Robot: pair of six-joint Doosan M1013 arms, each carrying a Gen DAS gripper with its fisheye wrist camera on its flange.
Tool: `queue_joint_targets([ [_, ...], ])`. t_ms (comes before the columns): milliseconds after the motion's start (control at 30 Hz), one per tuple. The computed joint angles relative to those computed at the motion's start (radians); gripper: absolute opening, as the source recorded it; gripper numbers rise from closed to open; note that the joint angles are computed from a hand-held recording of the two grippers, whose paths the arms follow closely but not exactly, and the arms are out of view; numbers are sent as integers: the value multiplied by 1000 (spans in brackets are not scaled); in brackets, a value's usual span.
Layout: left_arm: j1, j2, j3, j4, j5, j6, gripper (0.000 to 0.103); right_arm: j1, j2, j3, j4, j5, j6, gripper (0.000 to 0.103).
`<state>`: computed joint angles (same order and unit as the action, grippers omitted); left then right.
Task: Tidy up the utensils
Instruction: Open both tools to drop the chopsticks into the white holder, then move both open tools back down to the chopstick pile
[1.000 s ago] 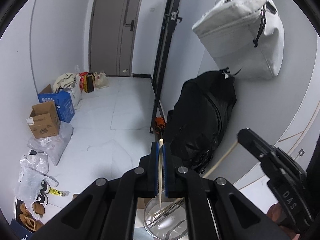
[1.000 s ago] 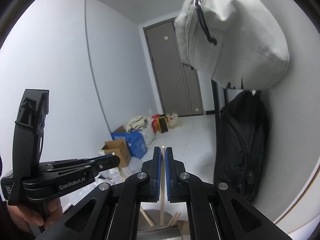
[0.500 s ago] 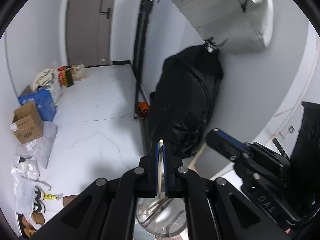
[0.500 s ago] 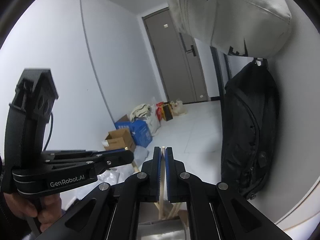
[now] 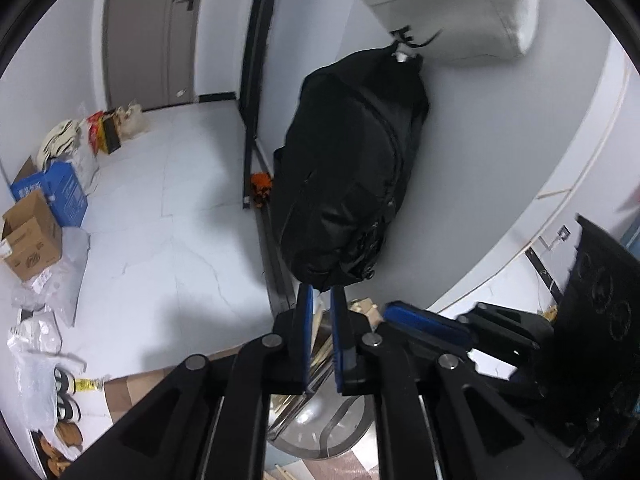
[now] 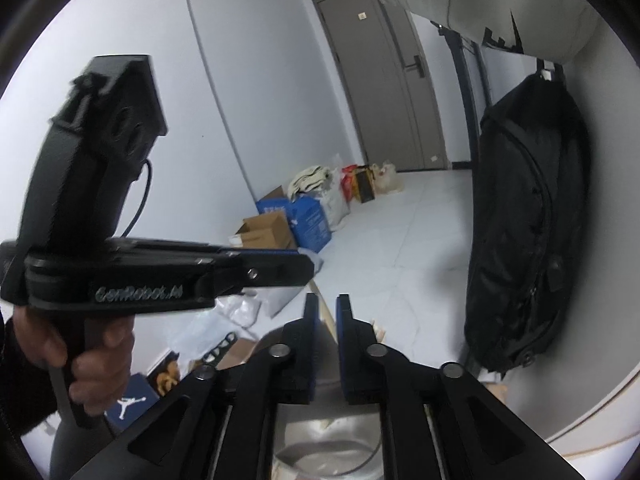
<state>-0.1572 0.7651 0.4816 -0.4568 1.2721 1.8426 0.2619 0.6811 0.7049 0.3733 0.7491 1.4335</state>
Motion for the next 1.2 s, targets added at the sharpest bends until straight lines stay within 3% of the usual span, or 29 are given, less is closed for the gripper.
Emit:
queue_joint_targets([
  [133,1,-30,50,38,-48,-43,14,-2,-44,80,-19,-50,30,26],
  [300,-2,-102,178,95,-163,-80,19,-6,-89,153,-48,-87,98,50],
  [467,-6,-160,275,153,-238,-142,19,-5,-118,185,-40,-104,113,56],
  [567,-15,-194,323,207,-273,-156,19,3,-134,198,-33,-113,96,65],
  [733,-17,-228,374,226,-300,-161,22,19,-157,221,5,-118,37,70],
  [833,-16,-250,409,243,-326,-175,40,29,-175,243,15,-135,25,75],
  [1033,-10,-292,482,245,-366,-178,46,48,-198,273,11,-141,16,79],
  [1133,-7,-315,529,254,-394,-193,61,57,-210,294,7,-143,21,83],
  [1200,-4,-329,561,263,-416,-210,63,62,-216,306,1,-139,22,84],
])
